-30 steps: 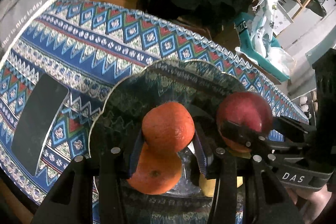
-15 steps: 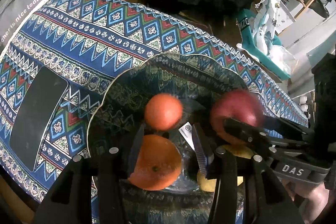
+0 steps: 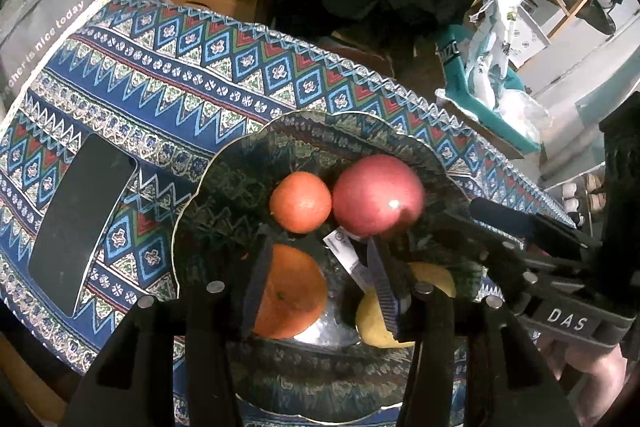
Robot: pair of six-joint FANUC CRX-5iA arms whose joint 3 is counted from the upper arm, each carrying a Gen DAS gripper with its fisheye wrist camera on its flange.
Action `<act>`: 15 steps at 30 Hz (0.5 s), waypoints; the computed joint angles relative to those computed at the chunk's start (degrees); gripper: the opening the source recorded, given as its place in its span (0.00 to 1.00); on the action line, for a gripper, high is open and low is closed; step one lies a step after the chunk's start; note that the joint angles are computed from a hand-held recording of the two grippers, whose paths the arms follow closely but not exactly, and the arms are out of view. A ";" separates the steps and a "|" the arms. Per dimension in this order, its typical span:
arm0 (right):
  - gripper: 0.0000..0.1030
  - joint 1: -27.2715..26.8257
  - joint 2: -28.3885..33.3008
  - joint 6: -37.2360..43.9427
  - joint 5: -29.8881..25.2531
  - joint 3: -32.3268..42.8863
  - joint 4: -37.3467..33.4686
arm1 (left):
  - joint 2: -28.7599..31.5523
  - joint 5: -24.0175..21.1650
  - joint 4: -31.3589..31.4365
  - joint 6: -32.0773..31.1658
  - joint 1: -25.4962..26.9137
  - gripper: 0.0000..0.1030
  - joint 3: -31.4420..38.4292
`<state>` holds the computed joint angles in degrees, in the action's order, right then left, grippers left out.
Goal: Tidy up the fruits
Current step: 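Lower both fruits into the glass bowl and open both tools, then withdraw both tools from the bowl toward the remaining fruit cluster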
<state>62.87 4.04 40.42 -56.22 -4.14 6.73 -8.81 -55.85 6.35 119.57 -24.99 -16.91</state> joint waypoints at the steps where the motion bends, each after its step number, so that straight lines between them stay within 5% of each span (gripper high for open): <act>1: 0.68 0.35 -0.37 -0.49 -0.26 -0.25 1.13 | -0.20 -0.04 -0.10 0.05 -0.12 0.49 0.14; 15: 0.68 4.64 -7.80 -6.51 -5.03 -6.10 11.49 | 0.33 -3.55 -6.97 2.29 -6.39 0.60 6.94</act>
